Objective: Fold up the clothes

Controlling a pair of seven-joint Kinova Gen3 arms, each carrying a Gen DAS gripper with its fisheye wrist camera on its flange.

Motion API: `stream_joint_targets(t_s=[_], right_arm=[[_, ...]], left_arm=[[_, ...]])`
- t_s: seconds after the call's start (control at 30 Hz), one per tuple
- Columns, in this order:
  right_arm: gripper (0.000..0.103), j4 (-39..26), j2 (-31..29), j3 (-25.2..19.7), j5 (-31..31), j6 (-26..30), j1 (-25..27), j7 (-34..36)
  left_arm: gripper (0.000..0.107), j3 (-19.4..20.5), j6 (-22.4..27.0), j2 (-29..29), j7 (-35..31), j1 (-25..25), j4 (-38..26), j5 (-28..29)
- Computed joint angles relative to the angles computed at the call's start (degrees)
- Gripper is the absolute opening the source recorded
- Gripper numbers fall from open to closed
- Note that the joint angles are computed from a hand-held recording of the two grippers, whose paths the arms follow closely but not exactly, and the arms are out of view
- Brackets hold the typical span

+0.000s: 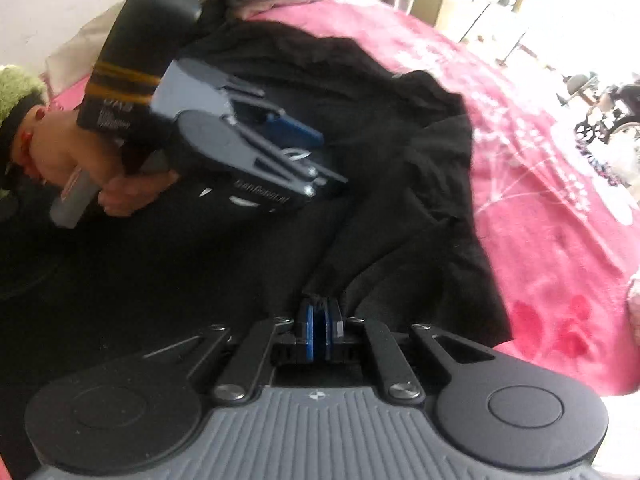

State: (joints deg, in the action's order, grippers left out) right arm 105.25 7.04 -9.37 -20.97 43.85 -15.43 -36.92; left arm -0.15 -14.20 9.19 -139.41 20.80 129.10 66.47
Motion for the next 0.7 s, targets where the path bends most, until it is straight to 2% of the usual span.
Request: stream_joint_targets(t_s=[0.07, 0.1, 0.2, 0.23, 0.27, 0.33, 0.4, 0.43, 0.5, 0.57, 0.63, 0.7], right_arm=[[0.007, -1.4, 0.7, -0.2, -2.3, 2.5, 1.7, -0.3], [0.007, -2.8, 1.5, -1.6, -4.1, 4.9, 4.1, -0.3], [0.024, -7.2, 4.0, -6.6, -8.9, 11.9, 12.1, -2.1], [0.038, -8.8, 5.0, -8.3, -10.5, 14.2, 14.7, -3.1], [0.042, -10.2, 5.7, -9.7, -12.6, 16.5, 17.4, -3.2], [0.042, -11.8, 6.3, -10.0, -17.2, 19.4, 20.8, -2.1], [0.042, -12.0, 6.0, -6.7, -20.6, 18.6, 20.1, -2.3], [0.042, -11.9, 5.6, -4.0, -20.9, 16.8, 18.1, -2.3], [0.042, -11.8, 4.9, 1.0, -18.9, 12.2, 13.0, -4.5], [0.042, -12.1, 6.0, 3.4, -15.0, 7.6, 8.7, -8.0], [0.042, -12.9, 7.9, 2.8, -12.5, 4.8, 7.8, -9.7], [0.042, -14.5, 10.2, 1.8, -11.0, 4.8, 7.8, -10.8]], left_arm=[[0.051, -0.8, -0.3, 0.2, 1.0, 0.9, 0.0, -0.7], [0.051, -2.6, 0.0, 0.2, 1.3, 2.6, 0.0, -0.8], [0.051, -8.9, 1.0, 0.4, 0.8, 8.4, -0.3, -0.1], [0.051, -9.6, 1.2, 0.4, 1.1, 8.9, -0.3, -0.4], [0.051, -9.3, 1.1, 0.4, 2.2, 8.6, -0.2, -1.6], [0.051, -9.5, 1.1, 0.4, 4.3, 8.6, 0.0, -3.7], [0.051, -10.3, 1.5, 0.4, 3.7, 9.3, -0.1, -3.2], [0.051, -11.9, 2.3, 0.3, 2.5, 10.5, -0.3, -2.0], [0.051, -13.7, 6.3, -0.5, -0.1, 9.9, -1.1, -1.4], [0.051, -11.9, 11.0, -2.1, -3.4, 5.5, -1.5, 1.8], [0.053, -9.1, 15.6, -4.1, -6.4, 0.2, -1.3, 6.5], [0.053, -5.6, 20.3, -6.0, -10.0, -5.1, -0.6, 11.1]])
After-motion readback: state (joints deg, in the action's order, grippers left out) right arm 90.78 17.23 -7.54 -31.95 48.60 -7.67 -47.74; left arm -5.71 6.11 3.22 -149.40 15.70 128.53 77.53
